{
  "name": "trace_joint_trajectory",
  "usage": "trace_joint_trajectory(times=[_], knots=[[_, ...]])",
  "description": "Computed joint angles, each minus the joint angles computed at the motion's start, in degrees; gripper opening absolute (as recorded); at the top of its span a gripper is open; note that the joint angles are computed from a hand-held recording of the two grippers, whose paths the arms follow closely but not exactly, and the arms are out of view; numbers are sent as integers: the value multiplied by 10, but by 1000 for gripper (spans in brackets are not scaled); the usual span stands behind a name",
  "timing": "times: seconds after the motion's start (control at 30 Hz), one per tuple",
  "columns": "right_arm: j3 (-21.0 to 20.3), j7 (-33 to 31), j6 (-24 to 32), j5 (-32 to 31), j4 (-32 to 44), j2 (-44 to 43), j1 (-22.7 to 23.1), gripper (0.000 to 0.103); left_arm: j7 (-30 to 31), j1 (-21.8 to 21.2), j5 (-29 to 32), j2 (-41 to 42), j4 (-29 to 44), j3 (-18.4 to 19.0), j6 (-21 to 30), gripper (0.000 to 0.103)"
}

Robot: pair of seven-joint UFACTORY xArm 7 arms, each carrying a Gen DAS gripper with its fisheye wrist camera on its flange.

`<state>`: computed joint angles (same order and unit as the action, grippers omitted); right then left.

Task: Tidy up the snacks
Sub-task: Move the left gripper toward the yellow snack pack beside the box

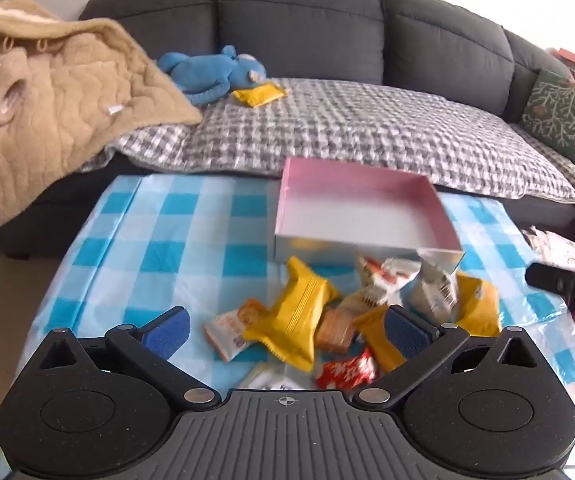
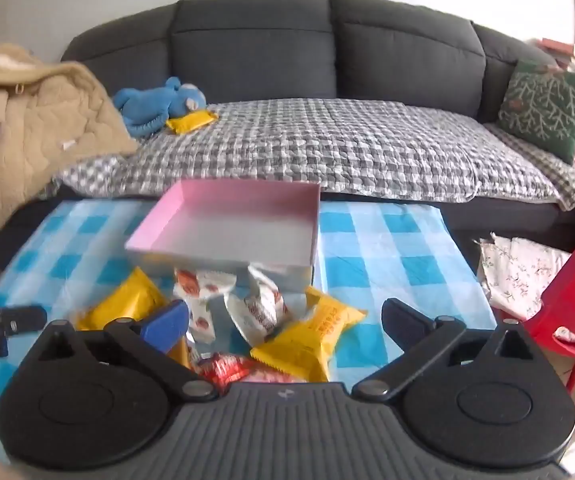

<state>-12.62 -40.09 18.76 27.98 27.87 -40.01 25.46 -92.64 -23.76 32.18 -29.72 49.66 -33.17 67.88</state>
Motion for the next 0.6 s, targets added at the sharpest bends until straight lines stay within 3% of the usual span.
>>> trace_joint_trajectory(times=[0.1, 0.17, 0.27, 0.3, 0.43, 0.6], knots=[[-18, 33, 37, 36, 44, 41, 5, 103, 33, 2, 11, 11, 4, 10, -5, 103], [-34, 13, 43, 62, 39, 54, 8, 103, 19, -2, 0, 8, -22, 16, -15, 103], [-14, 16, 79, 45, 39, 89, -41, 102, 17, -19, -42, -19, -93, 59, -103, 103], [-2, 26, 89, 39, 46, 100, -59, 98, 20, -14, -42, -22, -101, 57, -107, 103], [10, 38, 119, 63, 69, 111, -90, 101, 12, 8, -12, -21, -92, 25, -65, 103], [30, 50, 139, 69, 95, 146, -116, 101, 20, 12, -15, -13, -100, 40, -99, 103]])
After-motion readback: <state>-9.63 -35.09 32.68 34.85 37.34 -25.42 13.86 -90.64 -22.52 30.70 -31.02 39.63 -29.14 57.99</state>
